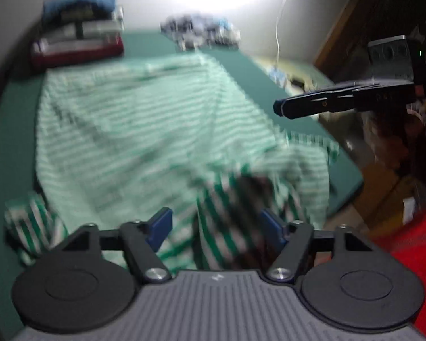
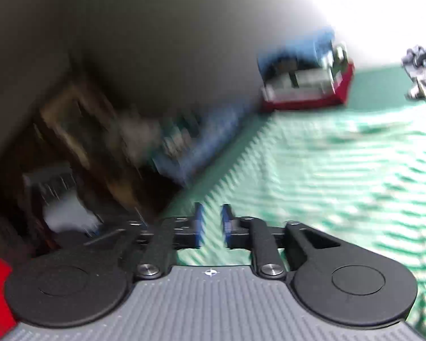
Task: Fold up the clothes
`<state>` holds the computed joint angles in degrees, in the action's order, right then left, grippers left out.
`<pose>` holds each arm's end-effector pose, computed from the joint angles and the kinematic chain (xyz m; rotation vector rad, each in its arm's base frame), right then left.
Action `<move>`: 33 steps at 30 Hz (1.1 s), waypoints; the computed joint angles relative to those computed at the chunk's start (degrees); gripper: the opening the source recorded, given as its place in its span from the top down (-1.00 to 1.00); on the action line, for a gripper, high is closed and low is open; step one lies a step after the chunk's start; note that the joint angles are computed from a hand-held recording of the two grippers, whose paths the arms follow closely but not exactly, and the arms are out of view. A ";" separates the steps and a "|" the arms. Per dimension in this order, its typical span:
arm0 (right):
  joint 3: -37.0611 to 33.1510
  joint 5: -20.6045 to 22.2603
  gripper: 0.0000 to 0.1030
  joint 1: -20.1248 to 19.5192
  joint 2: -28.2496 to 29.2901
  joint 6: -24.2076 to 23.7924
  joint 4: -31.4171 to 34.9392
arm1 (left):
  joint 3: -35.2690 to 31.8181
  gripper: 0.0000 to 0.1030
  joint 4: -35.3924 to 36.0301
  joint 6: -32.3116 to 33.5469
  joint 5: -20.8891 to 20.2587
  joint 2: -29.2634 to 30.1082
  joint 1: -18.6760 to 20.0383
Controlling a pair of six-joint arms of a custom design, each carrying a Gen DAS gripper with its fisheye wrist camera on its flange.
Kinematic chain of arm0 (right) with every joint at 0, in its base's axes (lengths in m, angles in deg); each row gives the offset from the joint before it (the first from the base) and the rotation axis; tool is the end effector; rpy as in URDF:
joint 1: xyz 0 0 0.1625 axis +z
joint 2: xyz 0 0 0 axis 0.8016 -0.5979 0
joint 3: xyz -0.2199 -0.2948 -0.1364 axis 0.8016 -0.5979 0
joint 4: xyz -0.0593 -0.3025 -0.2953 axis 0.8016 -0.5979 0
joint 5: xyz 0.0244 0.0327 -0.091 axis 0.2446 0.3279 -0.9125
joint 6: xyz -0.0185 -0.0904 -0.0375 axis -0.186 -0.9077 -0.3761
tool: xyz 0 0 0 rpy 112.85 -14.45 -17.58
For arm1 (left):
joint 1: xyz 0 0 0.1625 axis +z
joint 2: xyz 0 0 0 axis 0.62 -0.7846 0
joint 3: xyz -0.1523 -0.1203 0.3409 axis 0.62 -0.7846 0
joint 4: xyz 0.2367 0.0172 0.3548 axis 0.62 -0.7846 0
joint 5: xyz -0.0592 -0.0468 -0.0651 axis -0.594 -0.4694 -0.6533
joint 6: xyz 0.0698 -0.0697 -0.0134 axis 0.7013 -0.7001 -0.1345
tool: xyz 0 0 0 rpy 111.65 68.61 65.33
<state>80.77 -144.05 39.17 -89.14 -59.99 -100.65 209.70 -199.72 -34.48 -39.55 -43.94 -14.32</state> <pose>0.1787 -0.5434 0.1708 -1.3683 2.5596 -0.0254 -0.1670 -0.2905 0.1597 0.2893 2.5825 -0.7553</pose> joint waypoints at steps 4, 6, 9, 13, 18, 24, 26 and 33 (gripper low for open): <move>4.17 -12.41 -0.12 -0.48 -0.55 -0.19 -1.36 | 3.75 -0.37 -10.12 -1.12 -7.35 4.40 2.45; 5.84 -13.56 -0.21 -1.81 -0.69 3.23 -2.62 | 3.94 -0.36 -16.16 0.00 -7.84 9.41 3.66; 6.61 -12.20 0.68 -3.28 -0.12 7.20 -3.05 | 1.69 0.60 -19.97 2.64 -7.59 16.87 6.24; 6.34 -5.11 0.87 -4.05 -1.08 7.28 -1.52 | 2.03 1.00 -18.32 1.99 -3.76 13.82 5.32; 4.86 5.27 0.88 -3.48 -1.43 8.54 -2.41 | 0.43 1.00 -7.86 0.70 8.62 3.65 0.50; -0.51 14.60 0.88 -1.72 1.27 10.38 -2.94 | -3.64 1.00 -9.61 10.40 19.28 3.17 0.01; -1.69 16.12 0.88 -0.95 2.30 10.94 -4.55 | -4.74 1.00 -13.19 14.87 21.24 4.88 1.17; -7.83 15.17 0.87 2.56 10.19 16.31 -15.03 | -9.21 1.00 -34.03 32.09 23.05 13.36 9.93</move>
